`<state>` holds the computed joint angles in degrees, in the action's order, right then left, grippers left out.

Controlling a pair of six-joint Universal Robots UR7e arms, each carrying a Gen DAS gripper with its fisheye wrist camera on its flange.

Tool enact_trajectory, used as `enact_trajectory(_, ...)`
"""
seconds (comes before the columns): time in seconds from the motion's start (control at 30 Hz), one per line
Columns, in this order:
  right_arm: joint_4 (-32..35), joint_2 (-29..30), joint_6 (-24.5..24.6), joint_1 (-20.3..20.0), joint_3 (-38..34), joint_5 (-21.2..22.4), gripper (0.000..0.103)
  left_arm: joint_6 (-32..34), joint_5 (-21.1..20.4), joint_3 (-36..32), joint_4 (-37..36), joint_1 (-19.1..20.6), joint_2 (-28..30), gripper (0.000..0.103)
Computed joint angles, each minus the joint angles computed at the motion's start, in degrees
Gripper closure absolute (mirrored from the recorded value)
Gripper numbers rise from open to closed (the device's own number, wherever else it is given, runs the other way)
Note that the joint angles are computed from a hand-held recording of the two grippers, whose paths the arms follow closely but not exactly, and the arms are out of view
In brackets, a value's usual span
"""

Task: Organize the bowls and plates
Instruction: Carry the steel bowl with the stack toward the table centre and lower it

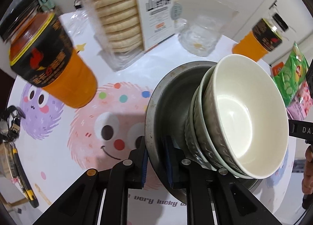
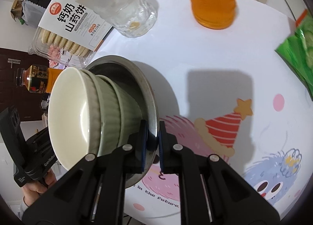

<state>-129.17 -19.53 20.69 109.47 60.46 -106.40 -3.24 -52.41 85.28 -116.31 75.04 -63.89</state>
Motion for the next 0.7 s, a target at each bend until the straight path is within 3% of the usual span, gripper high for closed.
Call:
enact_trajectory(0.37,-14.0,-11.2,1.3,-0.2,18.8,-3.5,0.089,5.7,-1.6,3.9,-5.8,-3.8,1.7,0.087)
enact_trajectory(0.7,-23.9,-19.5,7.7,0.2,33.3,-7.4,0.089,9.3,-4.7,7.3,-8.1,-7.6,3.2,0.087)
